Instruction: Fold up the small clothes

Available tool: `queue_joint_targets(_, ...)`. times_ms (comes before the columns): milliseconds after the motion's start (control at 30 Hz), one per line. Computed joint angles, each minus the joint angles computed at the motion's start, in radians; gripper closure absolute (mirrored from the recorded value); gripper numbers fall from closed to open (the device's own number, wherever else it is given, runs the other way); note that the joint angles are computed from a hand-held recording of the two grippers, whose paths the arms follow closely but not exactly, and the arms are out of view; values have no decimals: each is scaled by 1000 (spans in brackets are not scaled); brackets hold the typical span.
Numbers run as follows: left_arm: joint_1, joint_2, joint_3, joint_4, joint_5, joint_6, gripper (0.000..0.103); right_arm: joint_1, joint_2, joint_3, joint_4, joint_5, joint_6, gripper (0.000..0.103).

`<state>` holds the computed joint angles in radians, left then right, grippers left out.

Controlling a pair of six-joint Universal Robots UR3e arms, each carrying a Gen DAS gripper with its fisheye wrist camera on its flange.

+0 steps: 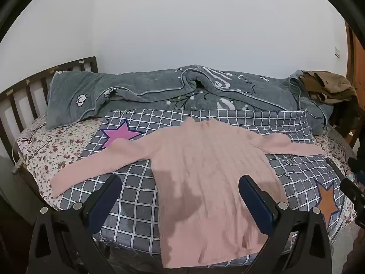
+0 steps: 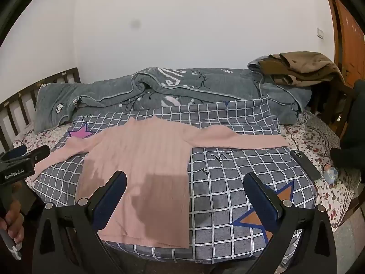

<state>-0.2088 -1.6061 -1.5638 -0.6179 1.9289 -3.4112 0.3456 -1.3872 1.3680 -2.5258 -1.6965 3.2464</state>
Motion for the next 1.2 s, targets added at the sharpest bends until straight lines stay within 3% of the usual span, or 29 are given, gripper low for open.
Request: queue_joint_targets(1200,-5,14,-1,12,-6,5,0,-3,-27,32,-35,-4,26,2)
